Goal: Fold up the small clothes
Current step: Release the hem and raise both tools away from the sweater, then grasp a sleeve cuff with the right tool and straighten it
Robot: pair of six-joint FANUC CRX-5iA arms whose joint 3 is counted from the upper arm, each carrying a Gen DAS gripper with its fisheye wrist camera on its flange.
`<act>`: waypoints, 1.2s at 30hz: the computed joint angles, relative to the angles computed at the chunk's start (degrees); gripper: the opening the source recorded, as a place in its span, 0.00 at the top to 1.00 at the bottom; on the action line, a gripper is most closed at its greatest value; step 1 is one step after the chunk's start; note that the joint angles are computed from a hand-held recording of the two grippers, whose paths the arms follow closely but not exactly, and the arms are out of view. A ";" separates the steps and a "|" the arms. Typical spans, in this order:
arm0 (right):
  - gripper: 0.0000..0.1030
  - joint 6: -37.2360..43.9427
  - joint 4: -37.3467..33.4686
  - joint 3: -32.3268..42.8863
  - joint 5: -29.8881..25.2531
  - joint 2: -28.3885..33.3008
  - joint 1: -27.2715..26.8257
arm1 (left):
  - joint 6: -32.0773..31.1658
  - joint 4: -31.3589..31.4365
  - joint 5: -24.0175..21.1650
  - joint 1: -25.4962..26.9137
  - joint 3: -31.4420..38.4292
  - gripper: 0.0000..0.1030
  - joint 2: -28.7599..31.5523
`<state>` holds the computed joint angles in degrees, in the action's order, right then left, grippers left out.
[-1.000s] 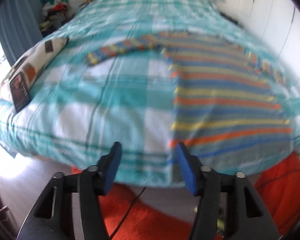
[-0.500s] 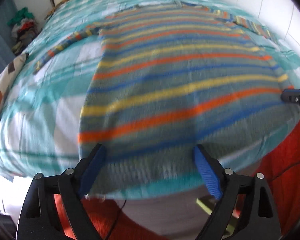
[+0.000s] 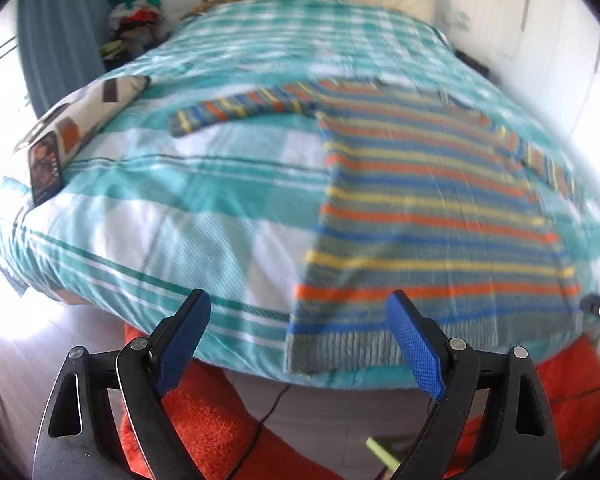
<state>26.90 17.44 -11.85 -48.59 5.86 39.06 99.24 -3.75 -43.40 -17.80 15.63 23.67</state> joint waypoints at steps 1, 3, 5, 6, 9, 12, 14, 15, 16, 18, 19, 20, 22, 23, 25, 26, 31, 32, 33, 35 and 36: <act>0.55 -1.82 1.45 -0.74 0.74 -0.62 0.19 | 0.23 0.74 0.48 0.35 0.01 0.12 -0.21; 0.55 -3.21 2.62 -0.77 0.90 -1.07 0.28 | -0.61 2.09 0.56 0.72 0.77 0.12 -0.11; 0.55 -2.80 2.53 1.01 -0.10 -0.57 0.27 | -0.78 1.53 -0.95 0.04 3.11 0.12 0.29; 0.55 -2.65 2.58 1.93 -1.09 -0.35 0.40 | -0.15 0.02 -3.21 -0.71 5.40 0.12 0.90; 0.51 -1.84 2.88 4.94 -4.17 -0.07 0.88 | 0.62 -3.18 -9.01 -2.56 10.76 0.12 2.14; 0.40 -2.52 5.84 5.41 -4.61 -1.10 1.88 | 1.39 -5.70 -12.59 -3.84 13.85 0.11 2.73; 0.39 -2.95 7.27 5.95 -5.23 -1.41 2.52 | 1.53 -5.79 -13.55 -4.00 14.04 0.11 2.34; 0.39 -3.01 7.44 6.24 -5.38 -1.60 2.75 | 1.74 -5.79 -14.06 -4.02 14.12 0.11 2.19; 0.39 -3.11 7.49 6.46 -5.42 -1.81 2.89 | 2.10 -5.98 -14.60 -4.07 14.23 0.11 2.01; 0.39 -3.64 7.59 6.77 -5.44 -2.35 3.21 | 2.56 -6.33 -15.19 -4.17 14.37 0.11 1.63; 0.39 -3.66 7.53 6.92 -5.35 -2.71 3.41 | 2.73 -6.54 -15.46 -4.26 14.45 0.11 1.36; 0.39 -3.63 7.67 7.02 -5.36 -2.99 3.60 | 2.90 -6.83 -15.66 -4.41 14.58 0.11 1.11; 0.39 -3.84 8.93 7.35 -5.93 -3.44 4.30 | 2.74 -7.40 -16.00 -4.82 14.98 0.11 0.56; 0.39 -3.72 9.39 7.65 -6.35 -3.52 4.62 | 2.56 -7.91 -16.28 -5.14 15.34 0.10 0.36; 0.39 -3.40 9.94 8.52 -7.37 -3.51 5.13 | 2.39 -9.12 -17.08 -5.82 16.34 0.10 0.16; 0.39 -3.23 10.11 9.09 -7.90 -3.45 5.37 | 2.27 -9.47 -17.23 -6.00 16.59 0.10 0.04; 0.35 -2.51 11.27 10.38 -8.81 -3.07 5.70 | 1.81 -10.05 -17.35 -6.43 17.52 0.07 -0.18; 0.35 -2.52 11.26 10.52 -8.83 -2.89 5.47 | 1.57 -9.84 -17.46 -6.38 17.97 0.07 0.20; 0.35 -2.36 10.93 10.67 -8.74 -2.71 5.10 | 1.48 -9.70 -17.67 -6.34 18.46 0.07 0.65; 0.35 -2.23 10.00 10.34 -7.70 -2.66 4.01 | 1.49 -9.32 -18.11 -6.25 19.52 0.07 1.74; 0.35 -2.11 9.10 10.03 -6.86 -2.72 3.12 | 1.35 -8.70 -17.99 -6.11 19.63 0.07 2.09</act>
<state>24.79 26.54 -1.82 -55.44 3.14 42.18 100.59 -12.45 -61.39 -23.91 35.26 25.76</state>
